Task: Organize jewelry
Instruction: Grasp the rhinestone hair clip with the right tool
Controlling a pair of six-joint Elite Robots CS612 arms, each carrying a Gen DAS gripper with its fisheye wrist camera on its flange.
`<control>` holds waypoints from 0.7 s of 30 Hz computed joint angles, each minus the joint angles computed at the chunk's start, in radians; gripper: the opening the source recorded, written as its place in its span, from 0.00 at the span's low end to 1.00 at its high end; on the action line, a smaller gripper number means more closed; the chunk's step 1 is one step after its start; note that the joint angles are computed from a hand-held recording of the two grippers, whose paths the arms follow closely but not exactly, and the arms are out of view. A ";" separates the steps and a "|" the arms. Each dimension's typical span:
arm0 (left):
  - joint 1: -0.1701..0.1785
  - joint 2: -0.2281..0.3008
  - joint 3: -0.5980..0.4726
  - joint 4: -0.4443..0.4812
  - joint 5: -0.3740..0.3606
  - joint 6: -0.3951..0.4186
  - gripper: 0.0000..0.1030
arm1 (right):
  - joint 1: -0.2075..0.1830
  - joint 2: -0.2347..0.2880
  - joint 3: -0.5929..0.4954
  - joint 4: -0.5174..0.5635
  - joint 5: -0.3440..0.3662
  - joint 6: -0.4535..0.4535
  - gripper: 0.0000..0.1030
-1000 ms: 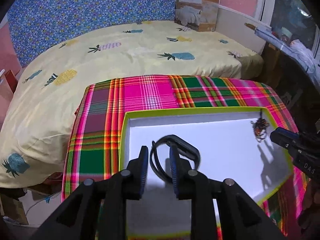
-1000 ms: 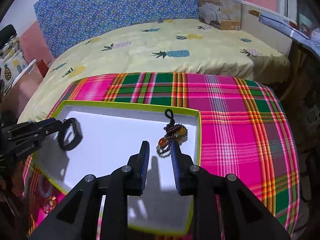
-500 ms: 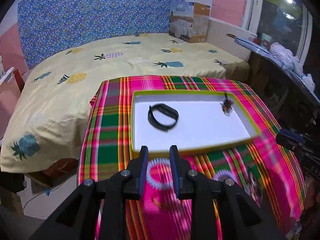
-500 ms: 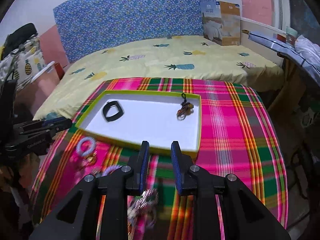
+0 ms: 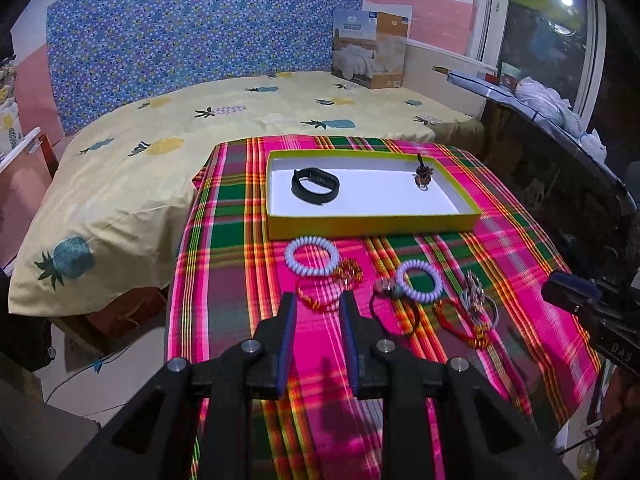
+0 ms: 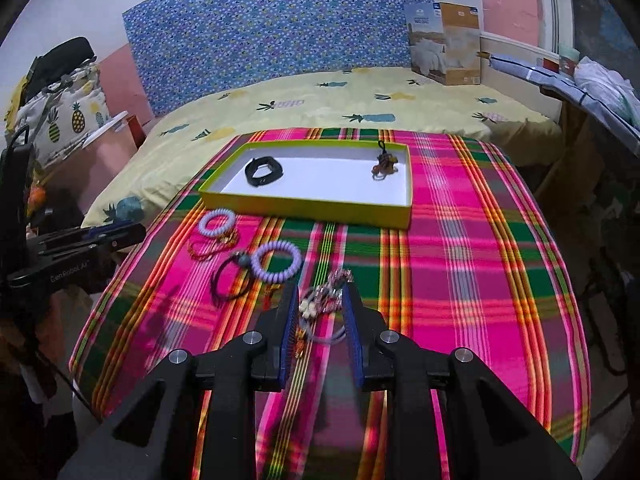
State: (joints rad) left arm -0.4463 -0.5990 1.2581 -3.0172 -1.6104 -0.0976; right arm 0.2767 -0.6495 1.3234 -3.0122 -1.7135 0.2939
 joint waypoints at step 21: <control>0.004 0.009 -0.005 0.024 -0.013 -0.020 0.22 | 0.001 0.010 0.003 0.020 0.009 0.028 0.22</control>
